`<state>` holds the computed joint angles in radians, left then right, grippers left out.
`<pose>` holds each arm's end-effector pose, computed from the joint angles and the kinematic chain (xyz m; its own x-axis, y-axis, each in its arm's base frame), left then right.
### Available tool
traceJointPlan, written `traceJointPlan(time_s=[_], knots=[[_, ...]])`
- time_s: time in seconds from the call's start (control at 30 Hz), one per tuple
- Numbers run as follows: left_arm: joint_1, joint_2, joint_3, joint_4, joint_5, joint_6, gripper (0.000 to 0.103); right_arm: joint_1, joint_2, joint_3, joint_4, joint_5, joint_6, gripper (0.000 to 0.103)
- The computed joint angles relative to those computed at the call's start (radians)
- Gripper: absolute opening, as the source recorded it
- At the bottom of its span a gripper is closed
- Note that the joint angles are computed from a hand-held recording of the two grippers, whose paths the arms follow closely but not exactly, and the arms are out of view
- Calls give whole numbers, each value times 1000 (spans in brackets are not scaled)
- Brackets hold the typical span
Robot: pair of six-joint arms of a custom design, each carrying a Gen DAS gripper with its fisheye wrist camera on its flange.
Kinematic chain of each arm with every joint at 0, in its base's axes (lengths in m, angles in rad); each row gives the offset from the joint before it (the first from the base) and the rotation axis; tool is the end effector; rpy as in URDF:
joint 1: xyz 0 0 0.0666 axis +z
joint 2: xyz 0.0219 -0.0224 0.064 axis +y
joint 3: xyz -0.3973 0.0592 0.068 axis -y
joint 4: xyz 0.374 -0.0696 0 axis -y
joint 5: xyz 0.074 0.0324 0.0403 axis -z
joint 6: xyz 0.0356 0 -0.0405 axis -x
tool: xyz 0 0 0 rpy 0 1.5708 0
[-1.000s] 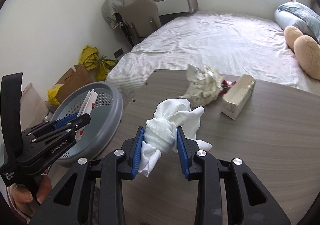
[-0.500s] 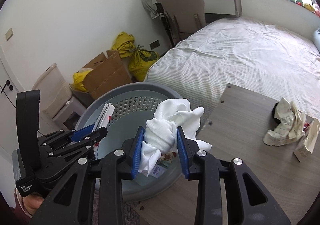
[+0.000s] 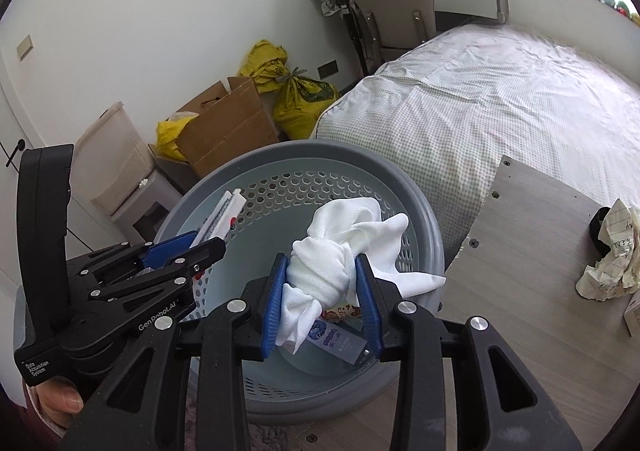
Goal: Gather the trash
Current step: 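Open both grippers to drop the card box and cloth into the basket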
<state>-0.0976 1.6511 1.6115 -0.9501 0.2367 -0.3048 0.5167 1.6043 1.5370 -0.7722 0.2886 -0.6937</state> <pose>0.5512 -0.0628 0.4155 -0.7267 0.3643 -0.5825 0.4622 0.8865 -0.0222 0.4820 0.2618 0.4196 -0.6947 0.3102 -0.6489 0.1767 0.9482 0.2641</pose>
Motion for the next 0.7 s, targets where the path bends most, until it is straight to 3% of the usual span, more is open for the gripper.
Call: traceJointPlan(time_s=[0.17, 0.43, 0.7], knots=[[5, -16, -14, 20, -14, 11, 52, 4, -6, -2, 3, 21, -1, 56], [13, -40, -39, 56, -41, 21, 60, 15, -17, -5, -7, 49, -3, 63], [24, -56, -53, 53, -40, 20, 64, 22, -25, -14, -12, 58, -11, 64]])
